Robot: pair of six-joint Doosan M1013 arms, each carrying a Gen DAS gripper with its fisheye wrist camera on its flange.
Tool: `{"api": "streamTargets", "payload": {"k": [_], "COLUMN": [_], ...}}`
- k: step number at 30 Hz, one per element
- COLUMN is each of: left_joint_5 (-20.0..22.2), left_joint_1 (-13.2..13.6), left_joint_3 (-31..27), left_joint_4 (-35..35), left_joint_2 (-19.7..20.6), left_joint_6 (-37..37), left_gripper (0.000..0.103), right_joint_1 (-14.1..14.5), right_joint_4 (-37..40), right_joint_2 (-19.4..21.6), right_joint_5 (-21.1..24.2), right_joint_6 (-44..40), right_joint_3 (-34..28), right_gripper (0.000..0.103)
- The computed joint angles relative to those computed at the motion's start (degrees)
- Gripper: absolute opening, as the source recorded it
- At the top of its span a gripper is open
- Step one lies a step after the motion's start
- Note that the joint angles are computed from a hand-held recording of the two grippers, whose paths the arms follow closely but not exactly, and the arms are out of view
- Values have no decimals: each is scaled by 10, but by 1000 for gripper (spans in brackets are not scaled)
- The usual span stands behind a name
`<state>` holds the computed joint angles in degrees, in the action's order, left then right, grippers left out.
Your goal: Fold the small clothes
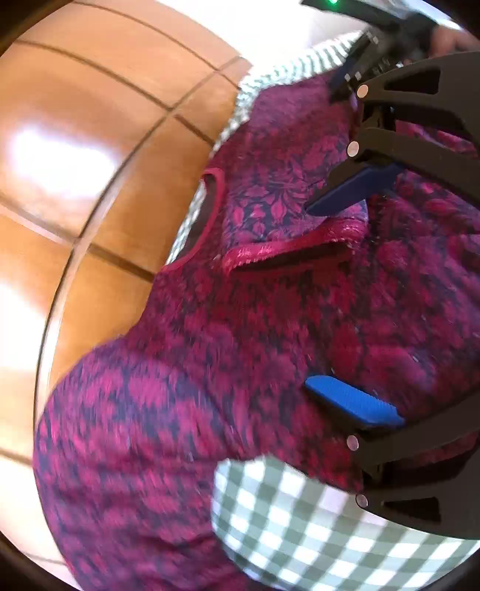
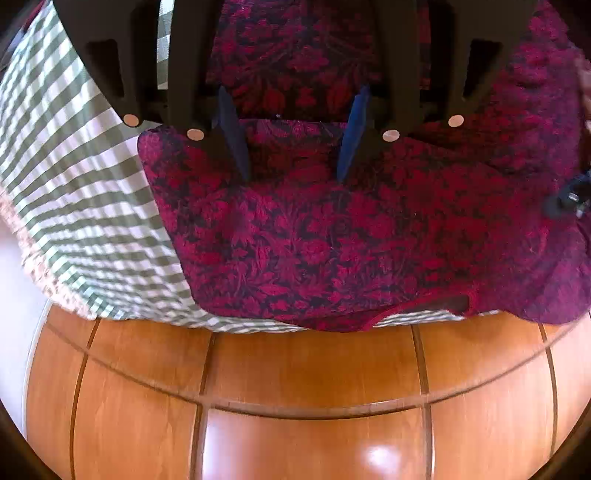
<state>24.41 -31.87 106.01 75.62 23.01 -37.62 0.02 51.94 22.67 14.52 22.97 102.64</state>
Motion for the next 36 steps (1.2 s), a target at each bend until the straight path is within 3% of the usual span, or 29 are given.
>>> {"api": "streamTargets", "payload": {"k": [4,12,14,19,21,23,26,28,30,31,32,33,35,36], "left_joint_5": [8,137,179,356,418,434,403,352,314,298,281,257,228,228], "left_joint_1": [-4,-40,-53,-113,-118,-115,-99,-75,-63,-56,-50,-39,-16,-10], "left_joint_3": [45,152,168,190,179,184,198,202,214,221,224,226,221,220], "left_joint_4": [92,83,38,-74,-134,-154,-151,-156,-117,-97,-86,-81,-108,-111], "left_joint_2": [-31,-109,-124,-151,-149,-156,-163,-162,-161,-161,-162,-167,-175,-183], "left_joint_6": [-163,-348,-351,-319,-274,-261,-244,-206,-220,-234,-239,-235,-191,-179], "left_gripper": [87,91,91,91,91,91,97,97,97,91,61,47,22,20], "right_joint_1": [4,3,3,3,3,1,-1,0,0,0,1,1,0,1], "right_joint_4": [16,31,36,36,37,47,55,54,54,53,52,52,51,48], "right_joint_2": [-7,-2,-2,-2,-2,-3,-3,-2,-2,-2,-2,-2,-2,-2], "right_joint_5": [-17,-20,-20,-19,-19,-17,-9,-10,-12,-12,-12,-12,-12,-13], "right_joint_6": [-16,-31,-35,-35,-36,-44,-52,-51,-52,-51,-50,-50,-50,-47], "right_joint_3": [10,7,8,7,7,9,7,7,7,7,7,7,7,7], "right_gripper": [59,60,60,61,61,61,62,62,62,62,63,63,63,63]}}
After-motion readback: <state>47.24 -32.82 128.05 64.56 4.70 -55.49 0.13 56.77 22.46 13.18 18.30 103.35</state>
